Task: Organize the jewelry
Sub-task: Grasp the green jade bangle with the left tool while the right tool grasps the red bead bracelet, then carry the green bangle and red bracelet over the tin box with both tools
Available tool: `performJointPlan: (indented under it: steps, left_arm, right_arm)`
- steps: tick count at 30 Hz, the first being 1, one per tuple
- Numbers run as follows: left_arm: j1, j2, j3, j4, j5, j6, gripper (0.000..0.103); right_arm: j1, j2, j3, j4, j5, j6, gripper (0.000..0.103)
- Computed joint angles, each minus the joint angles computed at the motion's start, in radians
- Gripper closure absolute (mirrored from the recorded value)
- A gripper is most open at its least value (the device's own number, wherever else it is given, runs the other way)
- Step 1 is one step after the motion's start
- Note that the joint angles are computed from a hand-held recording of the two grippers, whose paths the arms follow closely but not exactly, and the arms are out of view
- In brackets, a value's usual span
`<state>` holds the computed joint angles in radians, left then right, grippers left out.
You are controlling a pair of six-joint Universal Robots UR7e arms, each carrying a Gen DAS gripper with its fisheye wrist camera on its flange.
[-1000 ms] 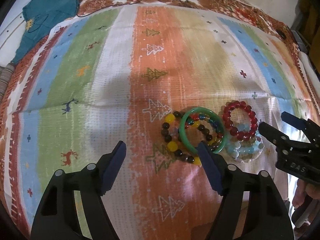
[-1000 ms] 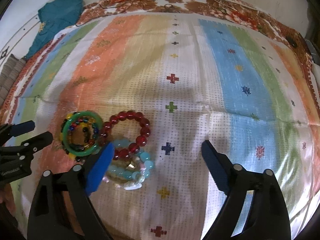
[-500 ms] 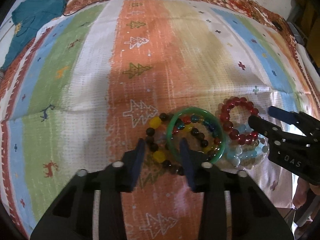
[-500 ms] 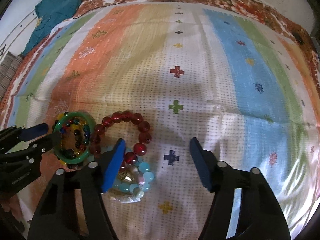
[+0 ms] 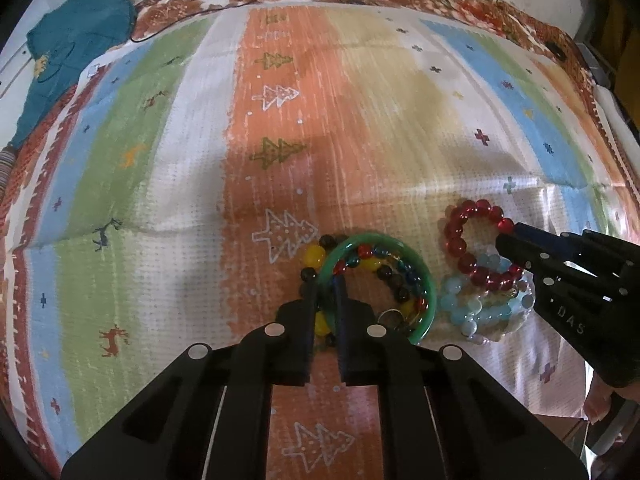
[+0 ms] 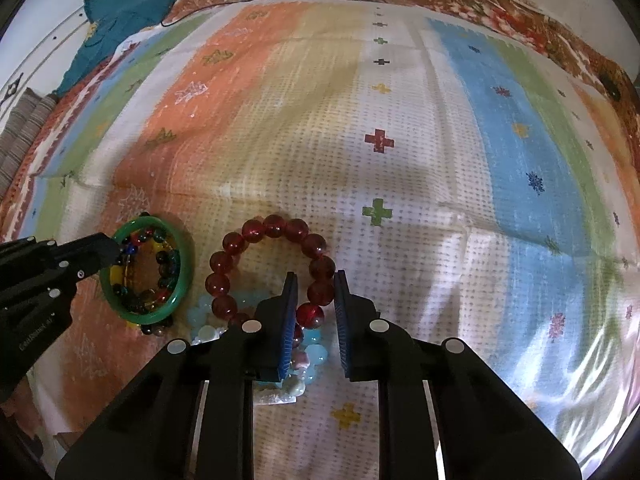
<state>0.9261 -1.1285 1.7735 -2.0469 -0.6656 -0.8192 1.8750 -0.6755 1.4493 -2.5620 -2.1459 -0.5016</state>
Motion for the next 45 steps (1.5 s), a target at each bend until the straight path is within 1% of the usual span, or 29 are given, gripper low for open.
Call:
performJointPlan:
  steps: [12, 21, 26, 32, 35, 38, 41, 45]
  left_arm:
    - [-0.031, -0.02, -0.006, 0.064, 0.028, -0.044, 0.096]
    - [-0.067, -0.047, 0.0, 0.077, 0.047, -0.067, 0.096]
    - [-0.091, -0.063, 0.005, 0.096, 0.059, -0.086, 0.096]
    - [-0.116, -0.082, 0.013, 0.159, 0.072, -0.137, 0.096]
    - [-0.128, -0.096, 0.019, 0.188, 0.076, -0.163, 0.096]
    - [-0.144, -0.112, 0.025, 0.208, 0.08, -0.189, 0.096]
    - [-0.161, -0.128, 0.036, 0.212, 0.082, -0.204, 0.096]
    - [-0.188, -0.149, 0.054, 0.225, 0.082, -0.228, 0.096]
  right_arm:
    - [0.013, -0.034, 0.037, -0.046, 0.006, -0.027, 0.089]
    - [0.028, -0.076, 0.074, -0.071, 0.034, -0.038, 0.089]
    - [0.04, -0.103, 0.108, -0.108, 0.038, -0.07, 0.089]
    - [0.052, -0.136, 0.143, -0.139, 0.034, -0.089, 0.089]
    - [0.056, -0.145, 0.156, -0.159, 0.013, -0.089, 0.089]
    - [0.059, -0.16, 0.168, -0.165, 0.014, -0.087, 0.089]
    - [0.063, -0.18, 0.191, -0.195, 0.02, -0.106, 0.089]
    - [0.064, -0.212, 0.226, -0.211, 0.03, -0.109, 0.089]
